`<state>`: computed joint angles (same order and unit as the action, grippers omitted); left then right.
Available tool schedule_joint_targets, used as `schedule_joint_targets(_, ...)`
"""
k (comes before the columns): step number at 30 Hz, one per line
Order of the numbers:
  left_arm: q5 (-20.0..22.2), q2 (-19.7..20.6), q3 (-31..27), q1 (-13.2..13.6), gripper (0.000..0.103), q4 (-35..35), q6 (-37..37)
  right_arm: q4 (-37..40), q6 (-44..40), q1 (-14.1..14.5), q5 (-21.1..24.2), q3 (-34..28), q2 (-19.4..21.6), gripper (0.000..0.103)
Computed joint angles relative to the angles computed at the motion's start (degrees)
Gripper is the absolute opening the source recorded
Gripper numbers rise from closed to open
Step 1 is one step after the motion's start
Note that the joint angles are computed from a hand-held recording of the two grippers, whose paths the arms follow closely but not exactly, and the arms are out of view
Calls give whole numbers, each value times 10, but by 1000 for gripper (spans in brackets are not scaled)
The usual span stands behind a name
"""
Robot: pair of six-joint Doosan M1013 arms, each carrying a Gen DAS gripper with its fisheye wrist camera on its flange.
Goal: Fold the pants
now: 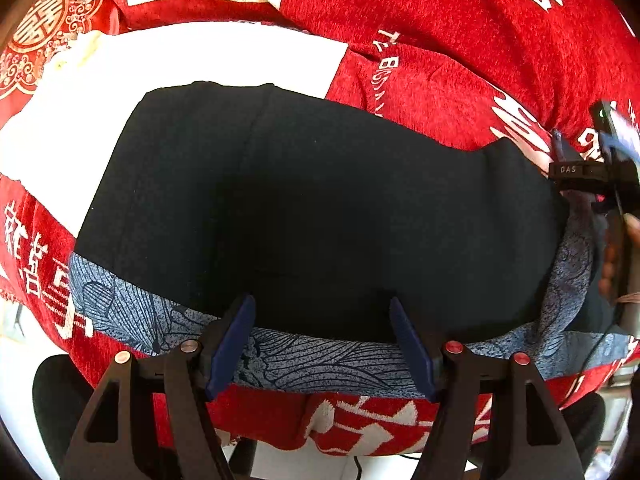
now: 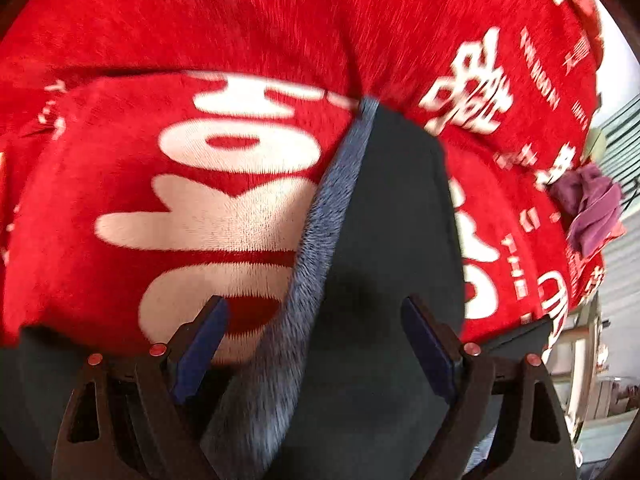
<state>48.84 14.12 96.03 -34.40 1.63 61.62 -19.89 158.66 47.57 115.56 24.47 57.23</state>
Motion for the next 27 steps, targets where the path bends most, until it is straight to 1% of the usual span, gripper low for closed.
schedule_joint_targets(1, 5, 1, -3, 1, 70, -8, 5, 15, 31, -3, -49, 50, -28, 87)
schedule_joint_targets(2, 7, 5, -9, -1, 70, -11, 5, 21, 52, -3, -92, 89, -51, 60)
schedule_joint_targets(3, 7, 5, -11, -2, 70, -16, 8, 29, 57, -4, -105, 107, -62, 13)
schedule_joint_targets(5, 10, 9, -19, -7, 70, -21, 20, 36, 83, -2, -156, 156, -97, 7)
schedule_joint_targets(8, 10, 11, -30, -19, 70, -27, 44, 8, 166, 16, -241, 254, -165, 7)
schedule_joint_targets(9, 7, 11, -33, -23, 70, -31, 54, -1, 184, 19, -252, 276, -181, 7)
schedule_joint_targets(13, -3, 18, -54, -40, 70, -70, 117, -61, 316, 70, -275, 370, -248, 7)
schedule_joint_targets(15, 2, 25, -63, -47, 70, -91, 146, -68, 378, 95, -282, 415, -273, 7)
schedule_joint_targets(17, 11, 37, -75, -58, 70, -114, 179, -54, 399, 103, -292, 446, -286, 7)
schedule_joint_targets(18, 16, 44, -83, -61, 70, -123, 192, -42, 396, 106, -299, 456, -288, 9)
schedule_joint_targets(19, 26, 53, -89, -66, 70, -141, 211, -29, 386, 108, -302, 463, -289, 13)
schedule_joint_targets(20, 38, 63, -95, -69, 70, -149, 219, -20, 374, 109, -297, 464, -289, 27)
schedule_joint_targets(21, 44, 65, -93, -74, 71, -140, 212, -21, 366, 111, -281, 460, -286, 40)
schedule_joint_targets(22, 22, 61, -85, -87, 74, -102, 193, -28, 350, 114, -249, 445, -278, 46)
schedule_joint_targets(23, 12, 59, -82, -92, 82, -91, 194, -37, 327, 115, -219, 429, -269, 58)
schedule_joint_targets(24, 14, 58, -81, -96, 82, -84, 195, -47, 303, 117, -194, 414, -261, 72)
schedule_joint_targets(25, 11, 57, -79, -98, 82, -77, 189, -70, 268, 121, -164, 393, -250, 76)
schedule_joint_targets(26, 10, 55, -78, -96, 82, -87, 189, -100, 220, 126, -133, 369, -235, 80)
schedule_joint_targets(27, 12, 54, -77, -93, 82, -99, 191, -124, 177, 129, -112, 351, -223, 80)
